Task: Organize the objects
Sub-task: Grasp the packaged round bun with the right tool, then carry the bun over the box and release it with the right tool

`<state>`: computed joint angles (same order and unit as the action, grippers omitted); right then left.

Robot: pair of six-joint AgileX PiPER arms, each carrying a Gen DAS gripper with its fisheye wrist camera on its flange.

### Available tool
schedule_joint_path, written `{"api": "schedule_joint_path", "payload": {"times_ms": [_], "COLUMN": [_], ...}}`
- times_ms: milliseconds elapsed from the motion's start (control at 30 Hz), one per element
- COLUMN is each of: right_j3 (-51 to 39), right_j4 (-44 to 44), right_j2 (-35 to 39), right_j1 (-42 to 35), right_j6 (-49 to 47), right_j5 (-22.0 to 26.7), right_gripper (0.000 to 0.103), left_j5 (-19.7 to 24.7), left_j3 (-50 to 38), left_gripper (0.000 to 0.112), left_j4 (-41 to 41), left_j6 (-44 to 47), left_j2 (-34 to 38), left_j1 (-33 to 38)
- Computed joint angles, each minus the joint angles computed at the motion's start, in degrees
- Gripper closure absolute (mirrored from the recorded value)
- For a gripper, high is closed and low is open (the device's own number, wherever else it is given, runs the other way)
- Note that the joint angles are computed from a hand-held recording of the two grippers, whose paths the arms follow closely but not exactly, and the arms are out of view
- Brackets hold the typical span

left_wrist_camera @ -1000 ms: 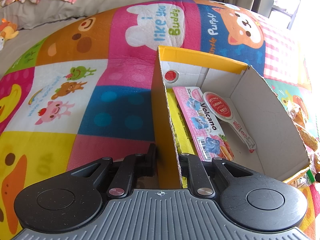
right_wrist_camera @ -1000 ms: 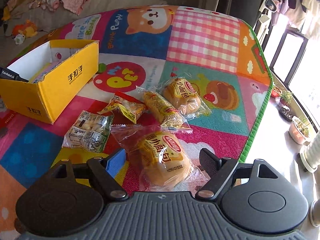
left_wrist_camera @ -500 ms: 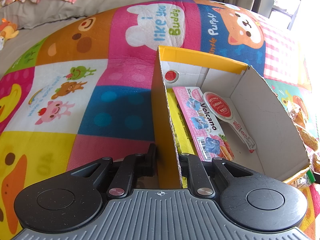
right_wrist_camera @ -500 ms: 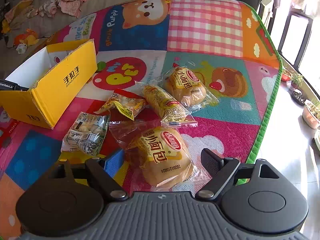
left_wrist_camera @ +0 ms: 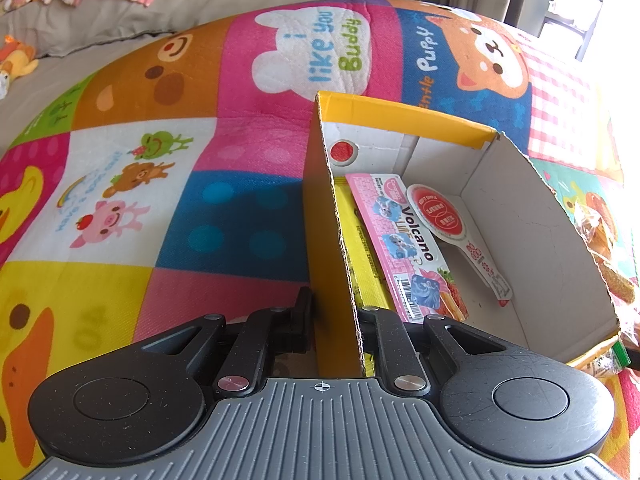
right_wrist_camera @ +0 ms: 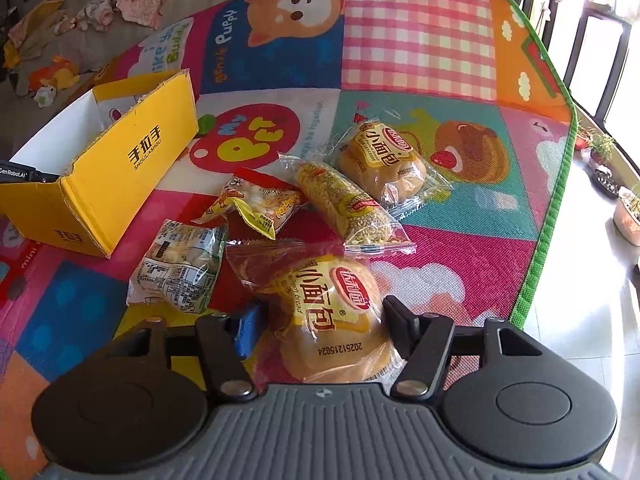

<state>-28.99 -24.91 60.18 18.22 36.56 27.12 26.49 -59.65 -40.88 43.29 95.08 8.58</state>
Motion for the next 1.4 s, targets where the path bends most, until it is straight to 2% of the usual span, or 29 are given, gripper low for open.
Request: {"api": "schedule_joint_path", "payload": {"times_ms": [233, 367, 467, 600, 700, 800, 933, 1167, 1300, 1400], "right_j3": [-1.03, -3.34, -5.64, -9.06, -11.79, -14.48, -18.1, -24.56, -28.61, -32.04], "right_j4": [-2.37, -5.97, -9.77, -13.27, -14.03, -10.89, -10.81, -16.17, -18.19, -15.02], "right_j2": [-8.43, -12.47, -12.55, -11.06, -10.36, -10.18, -9.54, -7.35, -3.34, 1.41], "right_j1": [8.19, 20.49, 32.08, 42.59, 45.35, 42.78, 41.96, 42.13, 38.14, 32.43], "right_j6": [5.85, 12.82, 19.54, 24.3, 24.12, 19.55, 17.18, 17.2, 17.26, 14.91], "right_j5": [9.92, 17.67, 22.98, 26.56, 26.3, 23.02, 21.32, 20.54, 17.52, 13.53], "right_gripper": [0.042, 0.042, 0.042, 0.042, 0.042, 0.042, 0.042, 0.042, 0.042, 0.042], "left_j5": [-0.01, -0.02, -0.11, -0.11, 0.02, 0.08, 0.15, 0.2, 0.21, 0.21], "left_j3": [0.01, 0.06, 0.14, 0.15, 0.12, 0.09, 0.03, 0.02, 0.11, 0.15], "left_gripper": [0.098, 0.098, 0.098, 0.098, 0.098, 0.098, 0.098, 0.098, 0.098, 0.098], "left_j4": [-0.05, -0.32, -0.4, -0.51, -0.66, -0.78, -0.93, -1.12, -1.49, -1.73], "left_j6": [0.1, 0.19, 0.16, 0.3, 0.53, 0.63, 0.73, 0.71, 1.01, 1.23], "left_j2": [0.01, 0.01, -0.02, -0.01, 0.0, 0.02, 0.05, 0.05, 0.02, 0.03], "left_j1": [0.02, 0.06, 0.02, 0.04, 0.08, 0.12, 0.13, 0.16, 0.26, 0.32]}}
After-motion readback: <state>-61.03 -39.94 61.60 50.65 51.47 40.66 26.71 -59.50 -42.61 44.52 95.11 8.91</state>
